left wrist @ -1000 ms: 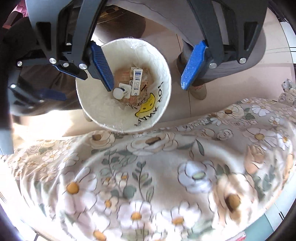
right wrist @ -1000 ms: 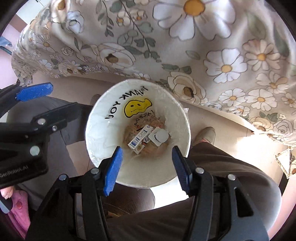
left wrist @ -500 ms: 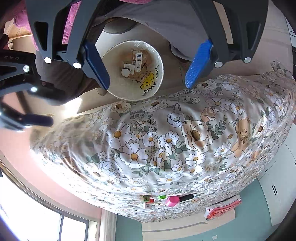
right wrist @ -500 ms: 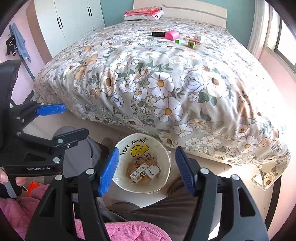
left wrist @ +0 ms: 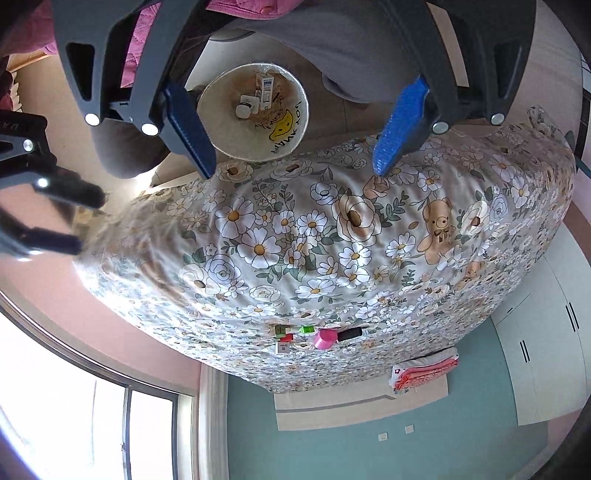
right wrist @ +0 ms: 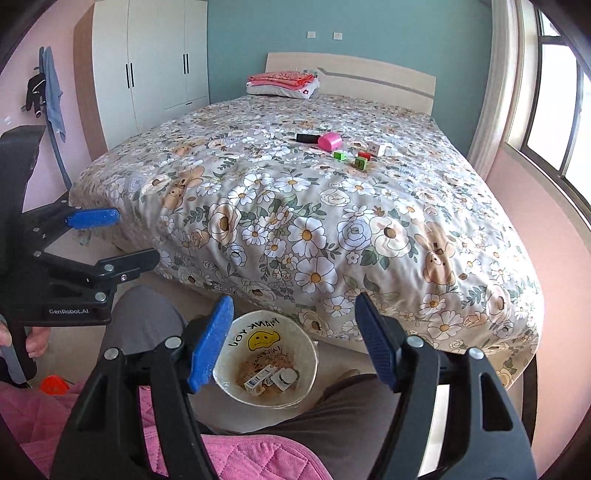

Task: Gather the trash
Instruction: 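Move both tools back from the bin toward the bed items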

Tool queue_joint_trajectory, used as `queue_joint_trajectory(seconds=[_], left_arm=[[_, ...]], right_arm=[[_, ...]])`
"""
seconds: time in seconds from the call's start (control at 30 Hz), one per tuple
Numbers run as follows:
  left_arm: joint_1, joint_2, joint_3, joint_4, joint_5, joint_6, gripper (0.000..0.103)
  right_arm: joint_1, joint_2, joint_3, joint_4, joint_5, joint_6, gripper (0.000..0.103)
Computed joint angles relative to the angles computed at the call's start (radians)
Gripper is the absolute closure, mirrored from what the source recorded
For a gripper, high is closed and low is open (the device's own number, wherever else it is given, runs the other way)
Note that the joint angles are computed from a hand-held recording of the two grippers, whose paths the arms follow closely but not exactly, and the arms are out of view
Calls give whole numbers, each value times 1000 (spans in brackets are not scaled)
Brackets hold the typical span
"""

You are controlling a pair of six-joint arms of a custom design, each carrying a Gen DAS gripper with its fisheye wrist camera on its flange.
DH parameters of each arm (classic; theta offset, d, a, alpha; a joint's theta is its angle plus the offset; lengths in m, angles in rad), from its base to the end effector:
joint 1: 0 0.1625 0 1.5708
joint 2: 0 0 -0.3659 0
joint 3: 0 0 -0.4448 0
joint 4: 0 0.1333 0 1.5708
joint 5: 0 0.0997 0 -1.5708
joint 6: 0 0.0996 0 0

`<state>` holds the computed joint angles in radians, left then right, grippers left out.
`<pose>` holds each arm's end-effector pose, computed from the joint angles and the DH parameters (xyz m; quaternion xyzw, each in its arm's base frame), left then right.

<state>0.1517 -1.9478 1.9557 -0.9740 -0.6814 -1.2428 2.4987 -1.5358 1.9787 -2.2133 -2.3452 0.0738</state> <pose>-0.3205 -0.2621 0.3909 0.2035 0.8472 -0.3351 0.3587 0.4596 -0.2647 0.2875 0.3474 -0.8542 0.2613 0.2853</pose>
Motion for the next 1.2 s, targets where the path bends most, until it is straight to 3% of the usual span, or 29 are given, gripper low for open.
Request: queue_joint_trajectory(seconds=[0.27, 0.5, 0.67, 0.8, 0.97, 1.03, 1.2], left_arm=[[17, 30, -53, 10, 49, -3, 13], [125, 95, -112, -101, 135, 125, 12], [249, 180, -159, -260, 221, 293, 12], [366, 257, -190, -494, 252, 511, 12], [505, 390, -264, -857, 274, 865, 12], [557, 463, -328, -910, 293, 943, 12], [683, 629, -490, -1110, 225, 1182, 12]], right_arm=[[-8, 11, -31, -54, 1, -20, 35], [-69, 80, -108, -124, 10, -88, 33], [-127, 178, -208, -195, 34, -162, 33], [-181, 281, -310, -238, 45, -215, 33], [-257, 422, -463, -254, 75, -295, 33], [-291, 485, -536, -243, 77, -329, 33], [-377, 646, -742, -168, 103, -403, 33]])
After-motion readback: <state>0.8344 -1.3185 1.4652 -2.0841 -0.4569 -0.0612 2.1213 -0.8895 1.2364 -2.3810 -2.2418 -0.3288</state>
